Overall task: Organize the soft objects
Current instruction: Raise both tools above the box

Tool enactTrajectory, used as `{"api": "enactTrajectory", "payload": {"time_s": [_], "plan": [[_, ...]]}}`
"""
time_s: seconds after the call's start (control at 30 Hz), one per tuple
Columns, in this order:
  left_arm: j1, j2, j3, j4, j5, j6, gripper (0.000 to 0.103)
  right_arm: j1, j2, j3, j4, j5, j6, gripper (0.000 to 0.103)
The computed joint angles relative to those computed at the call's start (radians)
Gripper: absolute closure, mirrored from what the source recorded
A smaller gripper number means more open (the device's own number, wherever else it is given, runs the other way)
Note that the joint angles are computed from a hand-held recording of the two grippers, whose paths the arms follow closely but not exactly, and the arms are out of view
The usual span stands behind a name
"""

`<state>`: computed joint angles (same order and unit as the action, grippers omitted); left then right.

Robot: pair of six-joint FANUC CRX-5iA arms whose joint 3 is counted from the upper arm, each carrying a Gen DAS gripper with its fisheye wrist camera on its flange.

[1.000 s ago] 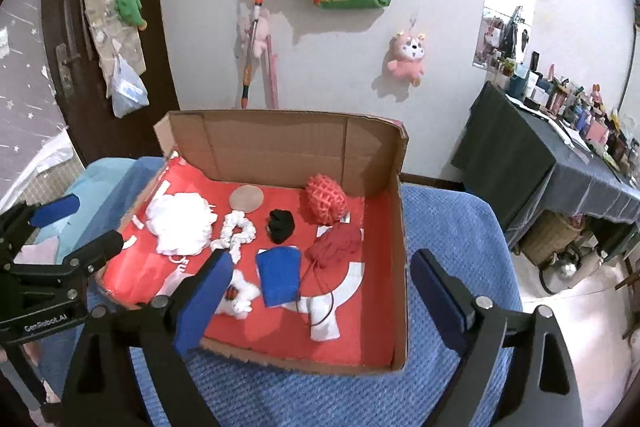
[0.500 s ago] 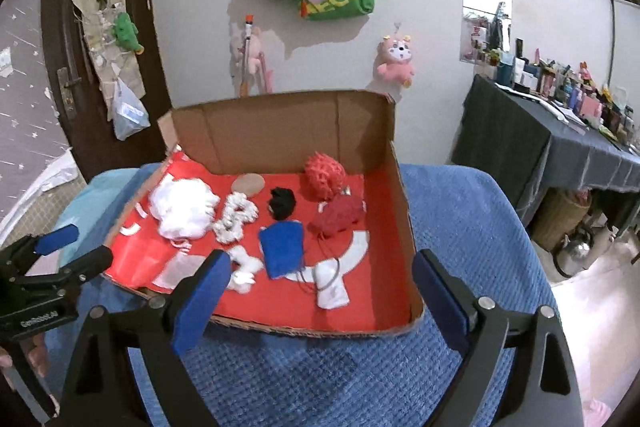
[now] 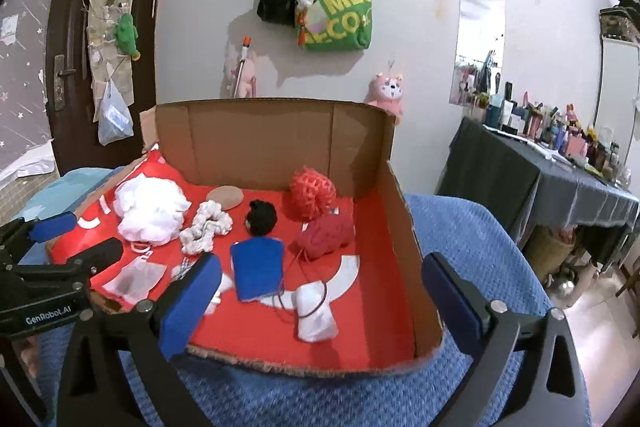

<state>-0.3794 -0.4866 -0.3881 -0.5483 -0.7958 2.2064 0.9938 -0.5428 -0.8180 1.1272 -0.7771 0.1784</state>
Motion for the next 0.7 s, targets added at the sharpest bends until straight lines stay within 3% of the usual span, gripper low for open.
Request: {"api": "enactTrajectory", "payload": {"time_s": [0.2, 0.4, 0.7], "plan": [[-0.01, 0.034, 0.015, -0.065, 0.028, 0.081, 0.018, -0.065, 0.038, 0.008, -0.02, 0.094, 0.008, 0.0], [-0.056, 0.067, 0.04, -0.168, -0.011, 0.16, 0.015, -0.083, 0.086, 0.032, -0.052, 0.118, 0.035, 0.0], [-0.016, 0.057, 0.013, -0.099, 0.02, 0.087, 0.014, -0.063, 0.123, 0.034, -0.037, 0.087, 0.037, 0.0]]}}
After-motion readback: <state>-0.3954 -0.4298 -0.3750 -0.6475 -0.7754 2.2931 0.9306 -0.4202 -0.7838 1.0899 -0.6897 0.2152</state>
